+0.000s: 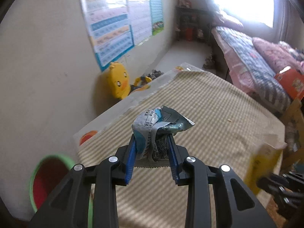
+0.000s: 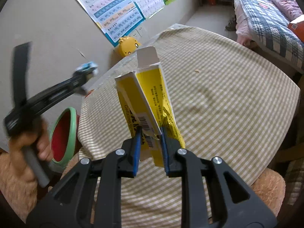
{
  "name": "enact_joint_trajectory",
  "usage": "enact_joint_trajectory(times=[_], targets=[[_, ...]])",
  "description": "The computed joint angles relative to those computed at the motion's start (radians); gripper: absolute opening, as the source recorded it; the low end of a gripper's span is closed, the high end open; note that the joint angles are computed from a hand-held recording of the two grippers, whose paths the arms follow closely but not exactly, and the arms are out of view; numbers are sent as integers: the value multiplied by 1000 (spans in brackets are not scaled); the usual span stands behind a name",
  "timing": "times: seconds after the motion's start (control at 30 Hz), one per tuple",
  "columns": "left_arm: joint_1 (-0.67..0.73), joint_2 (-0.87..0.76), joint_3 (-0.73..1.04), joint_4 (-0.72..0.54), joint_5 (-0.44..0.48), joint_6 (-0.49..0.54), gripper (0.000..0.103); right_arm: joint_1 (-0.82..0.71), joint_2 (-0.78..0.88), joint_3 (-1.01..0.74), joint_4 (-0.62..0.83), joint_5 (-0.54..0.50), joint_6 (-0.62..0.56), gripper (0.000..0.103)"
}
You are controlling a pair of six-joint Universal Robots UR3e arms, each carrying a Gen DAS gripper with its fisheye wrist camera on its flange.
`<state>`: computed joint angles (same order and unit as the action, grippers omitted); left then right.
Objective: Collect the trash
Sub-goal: 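Carry the blue-white wrapper and yellow box over the red bucket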
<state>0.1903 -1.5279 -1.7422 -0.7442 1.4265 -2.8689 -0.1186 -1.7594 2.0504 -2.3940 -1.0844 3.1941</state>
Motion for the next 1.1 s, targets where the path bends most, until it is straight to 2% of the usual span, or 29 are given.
enact_joint_trajectory(times=[0.23, 0.4, 0.77, 1.1], targets=[[185, 322, -191, -112, -103, 94, 30, 119, 8, -75, 12, -82, 45, 20], [326, 450, -237, -231, -205, 162, 30, 176, 10, -121, 30, -119, 80, 20], [558, 567, -275, -375, -342, 268, 30, 332, 123, -307, 38, -173, 140, 20], [803, 591, -337, -401, -357, 370, 31, 501, 370, -576, 49, -180, 189, 20]])
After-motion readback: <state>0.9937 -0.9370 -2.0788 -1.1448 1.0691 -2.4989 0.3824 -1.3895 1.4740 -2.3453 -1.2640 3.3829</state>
